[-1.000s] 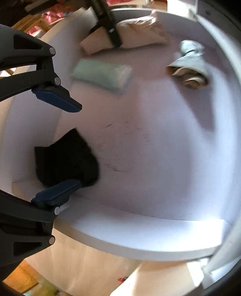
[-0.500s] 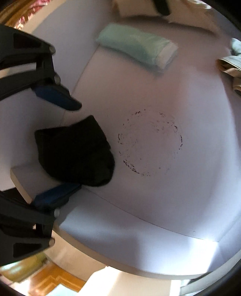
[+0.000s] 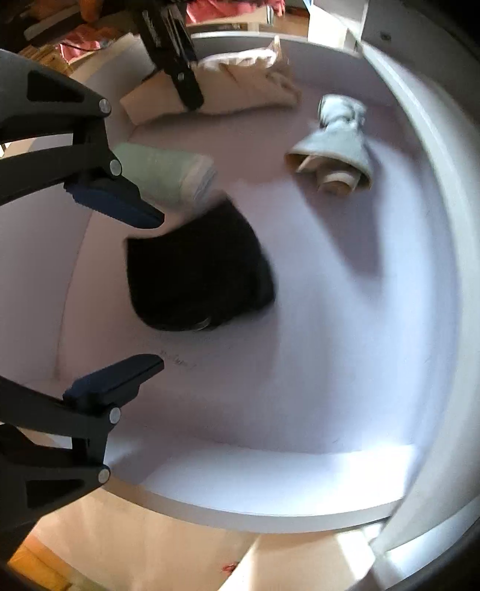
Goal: Organize soft objects
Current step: 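Move the right gripper into the compartment and grasp the black knit beanie, then lift the peach fleece cloth out and carry it over the gold box with the left gripper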
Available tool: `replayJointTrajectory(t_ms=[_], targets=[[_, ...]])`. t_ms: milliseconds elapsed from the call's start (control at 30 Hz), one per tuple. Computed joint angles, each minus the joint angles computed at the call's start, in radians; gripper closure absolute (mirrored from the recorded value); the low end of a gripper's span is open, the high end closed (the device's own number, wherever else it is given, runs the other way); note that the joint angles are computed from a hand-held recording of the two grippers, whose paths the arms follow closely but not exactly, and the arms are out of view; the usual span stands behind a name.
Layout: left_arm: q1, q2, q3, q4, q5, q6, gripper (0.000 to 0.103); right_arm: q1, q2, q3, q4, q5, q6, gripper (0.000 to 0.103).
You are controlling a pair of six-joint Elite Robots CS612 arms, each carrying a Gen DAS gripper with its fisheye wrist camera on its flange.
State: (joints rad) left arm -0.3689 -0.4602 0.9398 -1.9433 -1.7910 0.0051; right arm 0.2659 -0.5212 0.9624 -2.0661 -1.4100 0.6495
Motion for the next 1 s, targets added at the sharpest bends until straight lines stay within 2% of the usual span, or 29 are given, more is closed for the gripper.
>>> replayJointTrajectory(t_ms=[133, 233, 367, 433, 500, 633, 833, 900, 1000], targets=[[0.0, -0.008, 0.013, -0.017, 0.001, 0.003, 0.041, 0.002, 0.014, -0.018, -0.017, -0.006, -0.031, 0.031], [0.001, -0.015, 0.021, -0.032, 0.01, 0.012, 0.041, 0.015, 0.067, -0.137, 0.08, -0.036, -0.09, 0.031], [0.006, -0.026, 0.034, -0.05, -0.007, 0.007, 0.041, 0.038, 0.113, -0.236, 0.199, -0.095, -0.153, 0.032], [0.008, -0.033, 0.042, -0.06, -0.009, 0.007, 0.042, 0.041, 0.126, -0.254, 0.218, -0.09, -0.164, 0.041], [0.01, -0.039, 0.044, -0.065, -0.012, 0.004, 0.042, 0.048, 0.095, -0.185, 0.198, -0.081, -0.142, 0.051], [0.013, -0.056, 0.054, -0.093, -0.016, 0.002, 0.043, 0.035, 0.077, -0.14, 0.153, -0.008, -0.072, 0.057], [0.016, -0.1, 0.093, -0.17, -0.031, 0.025, 0.043, 0.026, 0.028, -0.031, 0.053, 0.036, 0.012, 0.061], [0.018, -0.12, 0.113, -0.202, -0.042, 0.049, 0.043, 0.02, -0.014, 0.051, 0.008, 0.049, 0.03, 0.061], [0.021, -0.146, 0.139, -0.243, -0.062, 0.081, 0.043, 0.021, -0.014, 0.062, -0.015, 0.063, 0.062, 0.061]])
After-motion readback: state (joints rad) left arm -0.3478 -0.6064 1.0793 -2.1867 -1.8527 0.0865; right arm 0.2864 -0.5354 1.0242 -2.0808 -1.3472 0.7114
